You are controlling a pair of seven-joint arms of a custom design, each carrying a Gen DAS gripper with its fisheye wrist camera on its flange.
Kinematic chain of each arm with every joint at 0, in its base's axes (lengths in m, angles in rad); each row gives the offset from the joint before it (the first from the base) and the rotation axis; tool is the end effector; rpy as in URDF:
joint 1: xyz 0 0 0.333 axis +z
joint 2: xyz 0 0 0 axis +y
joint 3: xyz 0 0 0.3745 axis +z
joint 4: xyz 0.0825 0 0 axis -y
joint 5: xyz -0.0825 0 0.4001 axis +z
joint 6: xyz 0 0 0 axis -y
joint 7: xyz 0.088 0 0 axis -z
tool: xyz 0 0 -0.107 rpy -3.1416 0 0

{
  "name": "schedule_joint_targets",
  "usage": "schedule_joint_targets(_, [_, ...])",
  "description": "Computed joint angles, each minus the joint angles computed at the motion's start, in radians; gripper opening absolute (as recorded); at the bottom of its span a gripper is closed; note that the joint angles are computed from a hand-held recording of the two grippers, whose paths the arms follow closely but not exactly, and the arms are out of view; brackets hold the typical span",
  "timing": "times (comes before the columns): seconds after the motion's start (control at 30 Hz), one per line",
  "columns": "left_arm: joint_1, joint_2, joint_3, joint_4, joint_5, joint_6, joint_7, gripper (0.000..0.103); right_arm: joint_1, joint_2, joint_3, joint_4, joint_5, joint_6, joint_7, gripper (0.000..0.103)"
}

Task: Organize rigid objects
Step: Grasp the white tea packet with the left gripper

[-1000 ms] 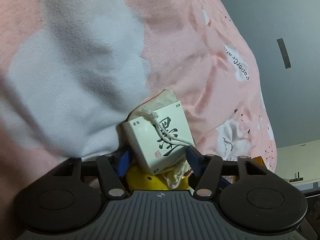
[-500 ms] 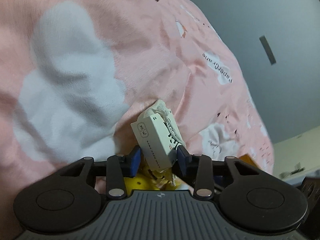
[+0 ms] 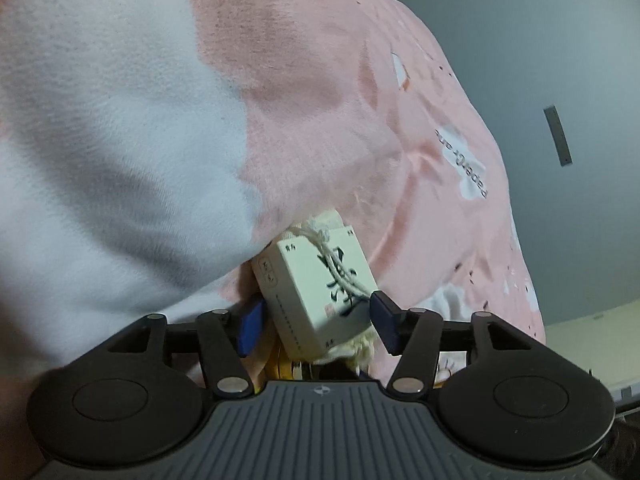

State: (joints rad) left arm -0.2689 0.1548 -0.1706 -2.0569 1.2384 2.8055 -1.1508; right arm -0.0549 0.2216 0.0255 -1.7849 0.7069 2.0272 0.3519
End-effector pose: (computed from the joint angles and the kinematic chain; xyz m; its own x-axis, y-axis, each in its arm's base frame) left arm 0.5461 -0.3018 0.4545 0.6117 -0.3382 0.7151 -0.2416 -0.9407 -0.2382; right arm 0.6571 0.0166 0.4937 0.7860 -0.5531 -0.2763 -0.6046 -0.5943 -0.5303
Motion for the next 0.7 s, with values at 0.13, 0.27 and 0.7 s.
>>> schedule_joint_targets(0.13, [-0.007,0.003,0.010,-0.002,0.059,-0.016,-0.091,0.057,0.002,0.001,0.001,-0.001,-0.001,0.006,0.001,0.008])
schedule_joint_targets(0.27, [-0.008,-0.013,-0.002,-0.004,0.072,-0.051,-0.065,0.046,0.004,-0.003,0.002,-0.009,-0.003,0.022,-0.002,0.008])
schedule_joint_targets(0.7, [-0.018,-0.129,-0.070,-0.013,-0.288,-0.235,0.518,0.030,-0.007,-0.004,-0.008,-0.007,0.013,0.015,0.036,0.048])
